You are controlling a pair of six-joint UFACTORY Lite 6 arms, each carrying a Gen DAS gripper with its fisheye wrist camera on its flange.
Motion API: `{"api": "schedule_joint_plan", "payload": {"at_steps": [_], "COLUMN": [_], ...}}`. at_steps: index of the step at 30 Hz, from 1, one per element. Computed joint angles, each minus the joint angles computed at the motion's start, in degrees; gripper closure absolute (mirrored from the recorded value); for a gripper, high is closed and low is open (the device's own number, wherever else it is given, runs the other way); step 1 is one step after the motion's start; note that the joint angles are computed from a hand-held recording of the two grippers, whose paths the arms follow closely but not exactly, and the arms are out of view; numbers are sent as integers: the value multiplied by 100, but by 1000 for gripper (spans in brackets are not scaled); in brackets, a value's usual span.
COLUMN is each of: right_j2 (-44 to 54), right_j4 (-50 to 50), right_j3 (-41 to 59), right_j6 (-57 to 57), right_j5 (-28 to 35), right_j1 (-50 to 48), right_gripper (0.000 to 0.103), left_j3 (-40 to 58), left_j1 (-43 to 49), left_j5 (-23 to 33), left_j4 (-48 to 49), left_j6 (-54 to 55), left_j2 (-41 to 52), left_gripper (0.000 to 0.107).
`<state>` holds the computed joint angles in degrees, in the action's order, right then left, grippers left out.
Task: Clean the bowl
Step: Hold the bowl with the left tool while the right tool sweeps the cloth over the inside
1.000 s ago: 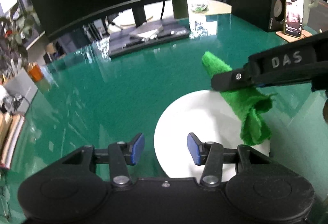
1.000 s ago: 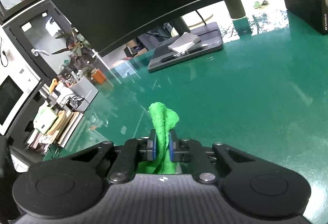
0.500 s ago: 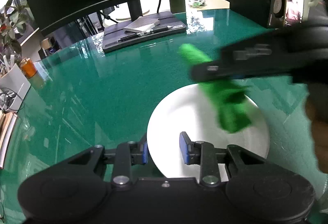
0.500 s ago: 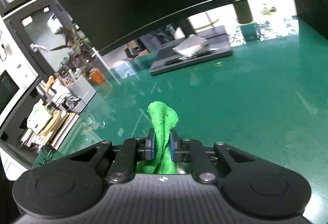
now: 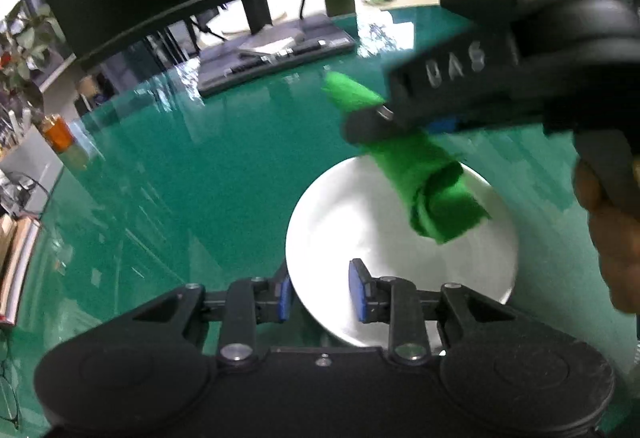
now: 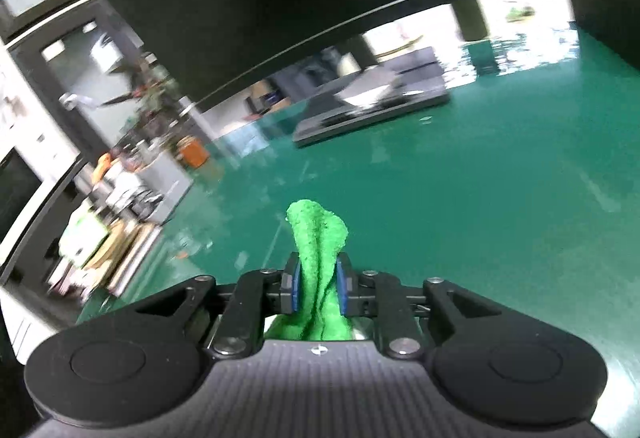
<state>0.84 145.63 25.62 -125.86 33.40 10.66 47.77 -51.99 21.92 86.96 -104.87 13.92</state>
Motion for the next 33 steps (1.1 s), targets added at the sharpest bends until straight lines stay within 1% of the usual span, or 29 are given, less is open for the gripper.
{"api": "schedule_joint_plan", "payload": {"at_steps": [1, 2, 3, 4, 5, 6, 7, 9, 11, 12, 13, 14, 16, 19, 20, 21, 22, 23, 26, 28, 30, 31, 33], "right_j2": [-120, -244, -302, -330, -346, -354, -350, -354, -437, -582, -750, -872, -970, -674, -482, -335, -209, -144, -104, -22, 71, 129, 16], "right_j4": [-120, -247, -314, -353, -384, -418, -373, -491, -627, -360, 77, 331, 436, 931, 1045, 1197, 1370, 1511, 1337, 1577, 1876, 2078, 2333], "right_j3": [-61, -120, -154, -177, -149, -95, -73, -83, -113, -231, -366, -459, -487, -139, 32, 147, 235, 289, 375, 465, 526, 530, 340], "right_j6": [124, 253, 347, 425, 506, 593, 570, 620, 652, 372, -89, -447, -801, -1855, -2105, -2309, -2495, -2616, -2292, -2474, -2740, -2951, -3271], "right_j5": [42, 82, 81, 62, -93, -308, -452, -445, -379, -377, -357, -280, -251, -682, -851, -945, -1003, -1043, -1014, -978, -939, -915, -883], "right_j1": [-34, -72, -98, -118, -101, -67, -33, -68, -107, -35, 87, 175, 313, 800, 916, 980, 1021, 1039, 922, 929, 949, 968, 950], "right_gripper": [50, 47, 47, 60, 91, 102, 101, 101, 94, 86, 64, 53, 54, 54, 58, 64, 77, 93, 95, 95, 95, 95, 95], "left_j3": [-53, -60, -31, 36, 88, 148, 208, 273, 303, 305, 299, 288, 256, 192, 182, 172, 170, 176, 148, 166, 268, 307, 331], "left_j1": [39, 88, 133, 163, 172, 172, 174, 186, 206, 222, 228, 221, 200, 170, 164, 158, 159, 168, 197, 195, 258, 290, 341], "left_j5": [-4, -13, -34, -52, -53, -55, -70, -106, -132, -157, -170, -166, -153, -145, -146, -147, -151, -160, -217, -199, -265, -306, -370], "left_j4": [55, 83, 110, 165, 218, 283, 349, 390, 352, 374, 410, 435, 461, 463, 466, 468, 482, 511, 720, 906, 947, 1004, 1071], "left_j6": [-49, -29, 13, 62, 100, 163, 239, 353, 399, 371, 331, 304, 264, 230, 226, 223, 204, 165, -73, -232, -227, -297, -476], "left_j2": [-96, -151, -155, -98, -46, 27, 110, 223, 291, 308, 316, 313, 294, 245, 241, 238, 241, 252, 236, 239, 320, 357, 381], "left_gripper": [77, 75, 73, 73, 73, 73, 73, 73, 73, 72, 72, 72, 72, 71, 71, 70, 70, 71, 71, 71, 79, 81, 81]}}
